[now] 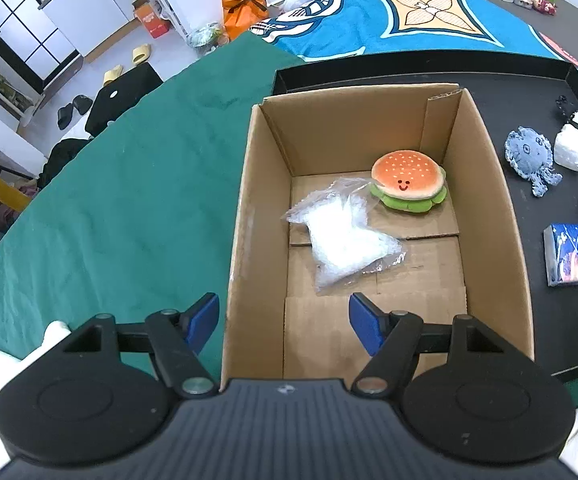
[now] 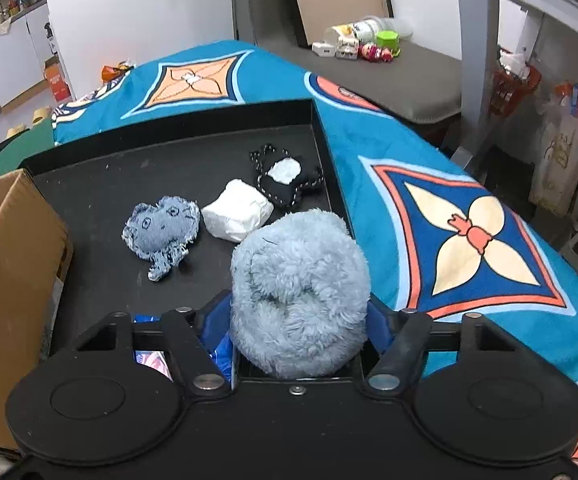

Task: Organize soft objects
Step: 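Carry the grey plush ball with the right gripper into the box and release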

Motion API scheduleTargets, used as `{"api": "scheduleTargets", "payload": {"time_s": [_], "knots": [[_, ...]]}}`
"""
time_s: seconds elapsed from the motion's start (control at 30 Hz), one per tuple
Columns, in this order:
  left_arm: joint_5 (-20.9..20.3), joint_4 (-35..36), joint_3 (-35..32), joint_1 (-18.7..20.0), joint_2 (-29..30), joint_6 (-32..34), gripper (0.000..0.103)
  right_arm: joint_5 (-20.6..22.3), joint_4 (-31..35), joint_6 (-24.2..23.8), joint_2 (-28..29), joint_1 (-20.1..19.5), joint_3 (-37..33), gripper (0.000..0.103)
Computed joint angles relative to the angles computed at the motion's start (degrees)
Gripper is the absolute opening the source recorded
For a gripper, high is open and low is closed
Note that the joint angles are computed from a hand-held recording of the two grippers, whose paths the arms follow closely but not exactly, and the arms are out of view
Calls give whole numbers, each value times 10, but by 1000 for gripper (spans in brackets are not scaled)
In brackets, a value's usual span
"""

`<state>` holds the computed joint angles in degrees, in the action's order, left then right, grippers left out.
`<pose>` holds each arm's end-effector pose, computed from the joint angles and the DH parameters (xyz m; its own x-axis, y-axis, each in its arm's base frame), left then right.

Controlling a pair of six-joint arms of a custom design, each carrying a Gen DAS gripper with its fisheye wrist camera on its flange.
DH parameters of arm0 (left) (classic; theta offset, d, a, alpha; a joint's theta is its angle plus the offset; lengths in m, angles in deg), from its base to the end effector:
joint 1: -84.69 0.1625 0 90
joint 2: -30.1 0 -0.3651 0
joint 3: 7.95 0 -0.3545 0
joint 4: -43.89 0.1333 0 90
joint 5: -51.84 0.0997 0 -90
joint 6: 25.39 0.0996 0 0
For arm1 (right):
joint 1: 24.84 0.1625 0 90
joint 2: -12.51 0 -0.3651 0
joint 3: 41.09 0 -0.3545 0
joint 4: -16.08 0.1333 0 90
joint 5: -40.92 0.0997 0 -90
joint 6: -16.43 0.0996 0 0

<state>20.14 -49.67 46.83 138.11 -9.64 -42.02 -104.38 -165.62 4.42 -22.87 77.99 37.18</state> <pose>-0.2483 -0.7004 0.2328 -0.4748 0.2051 -0.8559 0.4677 0.8826 -0.0479 0.1980 -0.6377 0.1703 -0.6469 0.3328 0.6862 -0.2871 0.7273 -0.6234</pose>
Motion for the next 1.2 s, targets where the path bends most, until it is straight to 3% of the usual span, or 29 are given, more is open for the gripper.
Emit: {"api": "scheduleTargets", "payload": {"time_s": [0.3,0.7,1.2], "knots": [[-1,-6,15,-1,-23,-2,70,-1,-41,-49,-3,15,8,64],[-18,-47,49,3,-50,13,70,14,-25,-6,-32,27,30,64],[-43,-101,80,12,-76,33,70,39,-50,-46,-10,52,4,64]]}}
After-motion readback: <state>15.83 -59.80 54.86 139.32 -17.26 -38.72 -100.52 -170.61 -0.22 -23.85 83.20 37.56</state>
